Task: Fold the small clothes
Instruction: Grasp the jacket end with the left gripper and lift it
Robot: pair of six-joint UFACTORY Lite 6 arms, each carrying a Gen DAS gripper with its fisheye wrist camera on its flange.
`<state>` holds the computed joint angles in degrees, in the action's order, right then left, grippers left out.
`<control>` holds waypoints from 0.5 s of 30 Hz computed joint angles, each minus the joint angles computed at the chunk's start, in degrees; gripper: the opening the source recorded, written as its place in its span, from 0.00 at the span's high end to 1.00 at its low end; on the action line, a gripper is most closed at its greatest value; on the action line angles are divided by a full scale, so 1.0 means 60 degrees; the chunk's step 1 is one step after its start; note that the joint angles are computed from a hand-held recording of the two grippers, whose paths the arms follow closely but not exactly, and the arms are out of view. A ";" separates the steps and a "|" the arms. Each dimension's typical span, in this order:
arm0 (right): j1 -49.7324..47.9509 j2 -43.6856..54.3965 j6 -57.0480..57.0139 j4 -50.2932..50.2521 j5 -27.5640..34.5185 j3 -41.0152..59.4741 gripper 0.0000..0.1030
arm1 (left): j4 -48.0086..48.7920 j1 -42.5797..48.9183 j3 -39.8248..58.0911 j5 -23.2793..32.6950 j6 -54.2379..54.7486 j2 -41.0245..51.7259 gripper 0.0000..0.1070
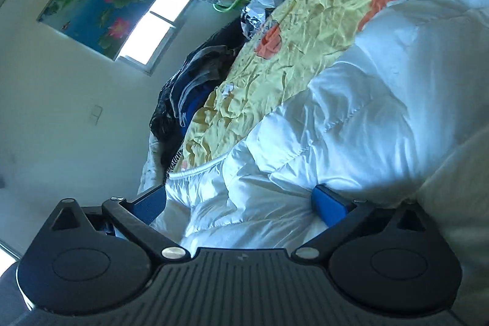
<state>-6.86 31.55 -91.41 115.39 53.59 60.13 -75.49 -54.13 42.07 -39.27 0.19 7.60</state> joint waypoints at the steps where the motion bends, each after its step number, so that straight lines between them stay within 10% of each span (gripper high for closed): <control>1: -0.0138 -0.0161 0.0313 -0.0333 0.0071 -0.0062 0.00 | -0.0114 -0.0032 0.0014 -0.0024 0.0235 -0.0231 0.80; 7: -0.3024 -0.1164 0.1463 -0.2018 0.3503 -0.1587 0.02 | -0.0908 -0.0641 0.0770 -0.0504 0.2451 -0.0849 0.80; 15: -0.5665 -0.0860 0.1738 -0.4377 0.4190 -0.1783 0.00 | -0.1215 -0.2165 0.3622 -0.1274 0.5452 0.0650 0.80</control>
<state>-40.85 26.39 -80.98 89.13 78.73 49.43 -82.78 -67.12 63.80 -46.92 32.91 11.50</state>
